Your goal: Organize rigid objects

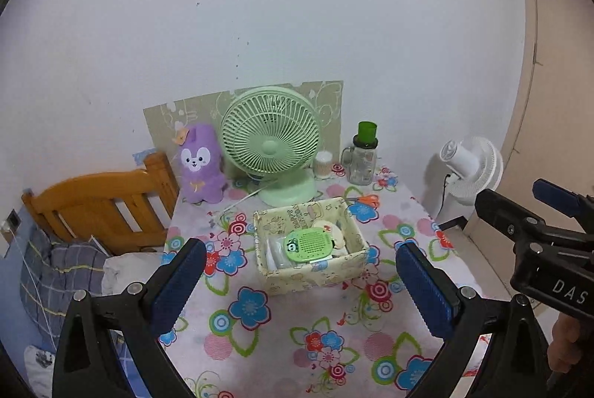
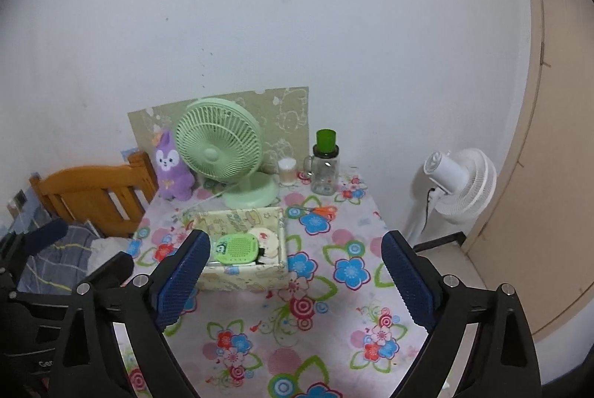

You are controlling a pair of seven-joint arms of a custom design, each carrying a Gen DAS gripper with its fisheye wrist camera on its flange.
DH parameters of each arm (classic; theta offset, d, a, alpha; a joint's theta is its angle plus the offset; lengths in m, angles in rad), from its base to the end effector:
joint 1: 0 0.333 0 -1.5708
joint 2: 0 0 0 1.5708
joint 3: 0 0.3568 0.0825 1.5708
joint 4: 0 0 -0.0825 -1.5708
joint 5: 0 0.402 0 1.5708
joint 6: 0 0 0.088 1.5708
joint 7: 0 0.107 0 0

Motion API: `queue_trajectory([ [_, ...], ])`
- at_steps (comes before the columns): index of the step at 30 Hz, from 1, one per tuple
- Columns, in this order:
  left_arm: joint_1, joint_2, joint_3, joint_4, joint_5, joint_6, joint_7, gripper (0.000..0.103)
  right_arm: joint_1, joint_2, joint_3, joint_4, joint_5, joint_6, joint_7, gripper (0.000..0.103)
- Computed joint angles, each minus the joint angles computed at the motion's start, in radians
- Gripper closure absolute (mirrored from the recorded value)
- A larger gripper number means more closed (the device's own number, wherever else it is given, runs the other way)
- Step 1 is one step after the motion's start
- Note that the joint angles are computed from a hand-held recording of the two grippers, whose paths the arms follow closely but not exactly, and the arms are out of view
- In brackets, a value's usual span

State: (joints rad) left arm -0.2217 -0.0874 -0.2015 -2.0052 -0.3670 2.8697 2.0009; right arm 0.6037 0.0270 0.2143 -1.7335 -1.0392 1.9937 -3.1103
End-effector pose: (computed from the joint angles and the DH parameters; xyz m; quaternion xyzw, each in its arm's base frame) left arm 0.5484 -0.2304 0.6419 -0.4293 0.7739 -0.4002 0.2381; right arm 0.4627 0.4138 0.6387 -0.4688 0.7403 -0.3873 0.2867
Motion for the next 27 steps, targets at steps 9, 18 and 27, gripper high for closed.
queue_trajectory([
  [9,-0.012,-0.054,0.016,-0.039,-0.049,0.011,-0.010,0.000,0.005,-0.018,0.015,0.002,-0.004,-0.040,0.001,0.007],
  [18,-0.028,-0.079,0.027,-0.078,-0.162,0.104,0.022,0.000,0.003,-0.022,0.014,-0.014,-0.001,-0.027,0.030,0.006],
  [27,-0.035,-0.080,0.038,-0.068,-0.162,0.083,0.018,0.000,0.013,-0.013,0.015,0.001,0.012,-0.051,0.013,0.006],
])
